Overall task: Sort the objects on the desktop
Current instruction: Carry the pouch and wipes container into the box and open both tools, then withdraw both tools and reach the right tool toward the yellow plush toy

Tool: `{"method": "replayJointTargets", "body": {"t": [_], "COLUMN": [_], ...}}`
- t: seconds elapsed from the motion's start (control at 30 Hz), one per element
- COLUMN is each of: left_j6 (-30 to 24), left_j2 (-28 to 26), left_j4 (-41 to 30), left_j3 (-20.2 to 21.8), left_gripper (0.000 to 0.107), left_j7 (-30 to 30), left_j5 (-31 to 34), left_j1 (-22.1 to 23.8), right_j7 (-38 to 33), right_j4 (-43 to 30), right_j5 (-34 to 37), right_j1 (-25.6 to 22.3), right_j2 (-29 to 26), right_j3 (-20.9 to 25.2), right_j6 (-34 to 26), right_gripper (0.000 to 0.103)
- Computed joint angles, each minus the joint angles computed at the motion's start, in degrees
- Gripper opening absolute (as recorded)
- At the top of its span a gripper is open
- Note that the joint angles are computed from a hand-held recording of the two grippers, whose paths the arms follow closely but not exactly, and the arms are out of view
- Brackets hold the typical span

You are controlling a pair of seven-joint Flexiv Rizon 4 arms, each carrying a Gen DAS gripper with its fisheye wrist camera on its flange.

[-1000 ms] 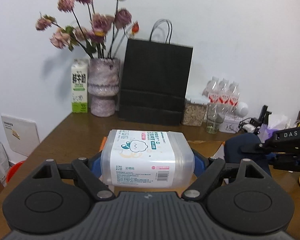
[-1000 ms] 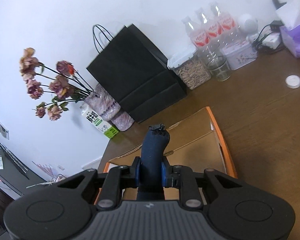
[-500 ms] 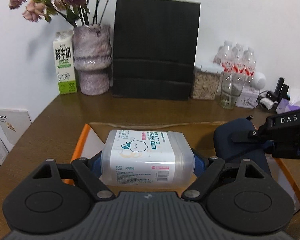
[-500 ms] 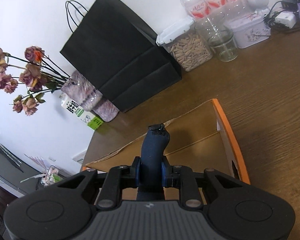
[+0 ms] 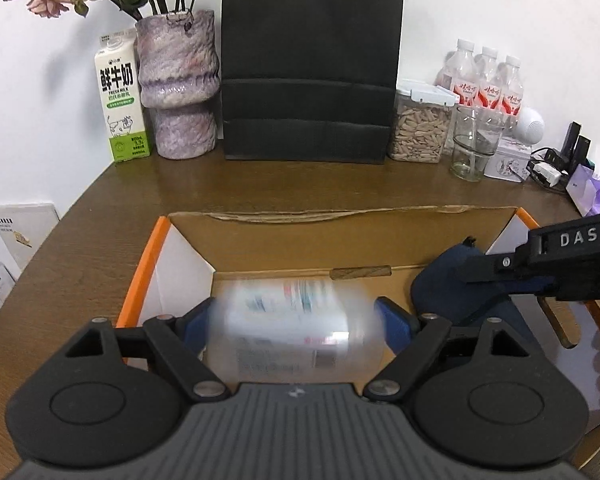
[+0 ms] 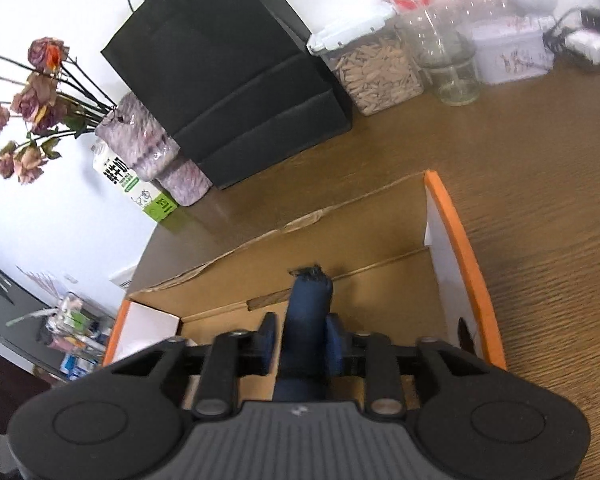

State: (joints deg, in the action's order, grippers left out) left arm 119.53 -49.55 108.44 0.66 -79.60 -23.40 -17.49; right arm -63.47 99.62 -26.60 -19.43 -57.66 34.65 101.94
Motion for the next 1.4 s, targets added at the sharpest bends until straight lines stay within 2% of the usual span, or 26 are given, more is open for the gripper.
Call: {"method": "replayJointTargets", "body": {"t": [0.03,0.17,0.2,0.23,0.27,0.33,0.47,0.67,0.87,1.1,1.4], "left_j6": [0.78,4.58,5.31,6.02,6.79,7.97,10.12,14.79,19.37,26.09,34.28], "left_j2": [-0.03,-0.22,0.02,0.31,0.63,1.28,2.64,5.11,8.12,11.16,12.34], "left_j4": [0.11,0.89,1.33,1.84,2.42,3.45,5.68,9.91,15.52,23.37,32.16], "left_j3": [0.37,3.57,3.37,3.1,2.74,2.04,1.78,0.04,-1.41,-2.46,-3.09], "left_gripper": [0.1,0.103,0.103,0.103,0.103,0.103,0.103,0.103,0.103,0.103,0.103], "left_j7": [-0.05,2.16,2.52,2.74,2.84,3.11,4.35,3.96,1.97,-2.51,-7.75], "left_j5": [-0.17,-4.56,-5.02,-5.56,-5.91,-6.4,-8.84,-8.65,-6.8,-2.88,0.18], "left_j1": [-0.4,-4.53,-4.52,-4.49,-4.3,-3.91,-4.62,-3.69,-2.55,-1.08,-1.06], "right_j7": [-0.21,-0.33,-0.09,0.23,0.05,-0.18,1.29,0.18,-3.43,-13.79,-22.82], "right_j4": [0.52,2.98,3.8,4.77,6.01,7.88,10.94,16.55,22.97,31.98,42.05], "right_j5": [0.29,-1.18,-1.09,-0.15,1.23,2.34,1.75,5.13,8.69,18.74,27.66], "right_j1": [0.8,2.44,3.79,6.21,9.29,12.92,14.78,20.31,24.12,31.79,35.91], "right_j2": [0.73,3.11,4.25,5.84,7.47,9.51,12.06,16.64,21.08,25.73,26.94], "right_j3": [-1.19,-4.14,-5.97,-9.03,-12.77,-17.25,-20.22,-26.04,-28.99,-32.49,-30.5], "right_j6": [1.12,5.03,6.09,7.46,9.57,12.15,14.68,19.51,23.49,29.54,40.28], "right_gripper": [0.06,0.08,0.093,0.098,0.098,0.098,0.098,0.102,0.103,0.103,0.103]}}
